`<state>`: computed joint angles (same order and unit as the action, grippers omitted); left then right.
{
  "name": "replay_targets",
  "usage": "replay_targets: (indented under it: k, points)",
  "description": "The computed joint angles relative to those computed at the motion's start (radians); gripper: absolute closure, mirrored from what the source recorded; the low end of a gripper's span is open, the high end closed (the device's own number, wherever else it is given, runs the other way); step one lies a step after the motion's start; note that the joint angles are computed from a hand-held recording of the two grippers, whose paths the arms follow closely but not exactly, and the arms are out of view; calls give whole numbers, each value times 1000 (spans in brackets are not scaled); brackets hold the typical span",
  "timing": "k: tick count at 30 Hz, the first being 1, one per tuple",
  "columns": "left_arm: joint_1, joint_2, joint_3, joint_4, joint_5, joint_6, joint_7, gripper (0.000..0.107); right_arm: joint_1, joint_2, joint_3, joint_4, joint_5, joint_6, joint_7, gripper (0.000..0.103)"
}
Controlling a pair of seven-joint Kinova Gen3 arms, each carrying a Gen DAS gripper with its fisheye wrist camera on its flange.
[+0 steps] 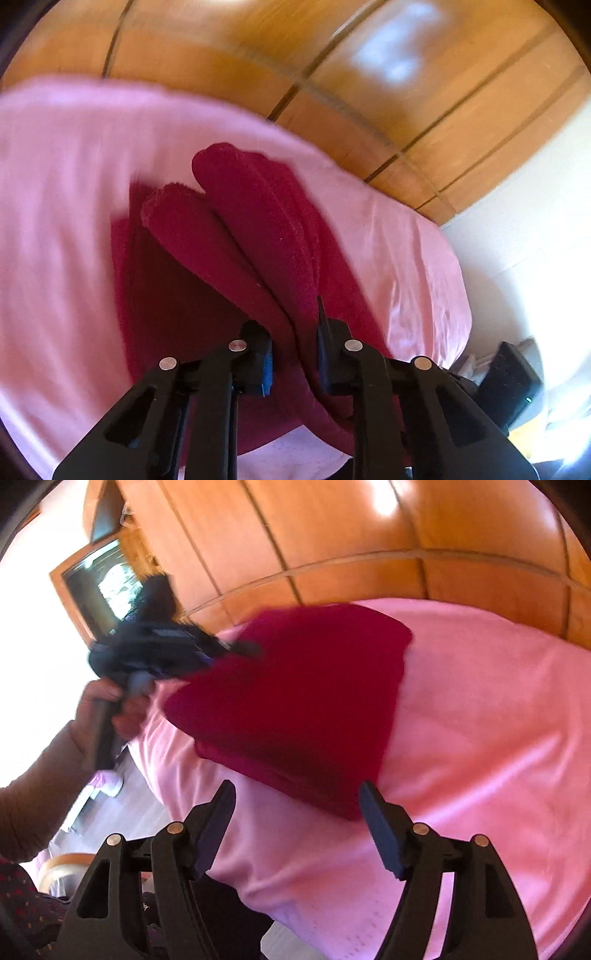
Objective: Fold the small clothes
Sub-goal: 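Lay the lifted edge onto the sweater and open the right gripper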
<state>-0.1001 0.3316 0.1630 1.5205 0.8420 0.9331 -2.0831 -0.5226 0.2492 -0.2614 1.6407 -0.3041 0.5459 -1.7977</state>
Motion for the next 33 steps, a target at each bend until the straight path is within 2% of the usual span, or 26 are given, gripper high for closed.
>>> replay_targets:
  k: [4, 8, 12, 15, 16, 18, 19, 20, 22, 23, 25, 27, 29, 31, 33]
  points:
    - [-3, -39, -21, -37, -57, 7, -28, 91, -17, -13, 0, 21, 9, -51, -32, 36]
    - [1, 5, -44, -67, -138, 21, 24, 91, -43, 22, -10, -20, 34, -80, -34, 41]
    - [-13, 70, -39, -72, -181, 24, 59, 91, -67, 108, -25, -106, 58, -32, -1, 43]
    - [-17, 97, -34, -40, -203, -7, 75, 91, -108, 163, 1, -167, 85, 40, -37, 43]
    - [-24, 106, -30, -25, -197, -20, 78, 91, -109, 172, 0, -171, 83, 47, -40, 43]
    - [-37, 108, -21, -7, -181, -38, 85, 83, -104, 179, -12, -171, 74, 52, -26, 43]
    - [-33, 95, -30, 5, -182, -54, 103, 72, -103, 178, -14, -173, 75, 58, -17, 43]
    - [-9, 76, -57, 12, -195, -69, 130, 66, -92, 179, -25, -184, 67, 79, 3, 43]
    - [40, 30, -121, 35, -184, -100, 148, 66, -67, 182, -44, -207, 39, 111, 47, 43]
    - [38, 2, -130, 55, -158, -116, 133, 66, -53, 174, -51, -214, 29, 131, 76, 43]
    - [-14, -63, -92, 104, -76, -155, 61, 66, -34, 153, -47, -211, 8, 143, 110, 43]
    - [-91, -105, -8, 140, -4, -181, -21, 66, -25, 132, -39, -202, 19, 130, 90, 43]
    - [-101, -145, 34, 175, 46, -219, -97, 66, -29, 120, -5, -204, 30, 115, 47, 43]
    - [-37, -150, 12, 184, 65, -241, -131, 66, -84, 121, 87, -226, 63, 122, -34, 43]
    - [28, -151, -9, 196, 22, -279, -123, 66, -138, 153, 179, -276, 107, 149, -116, 42]
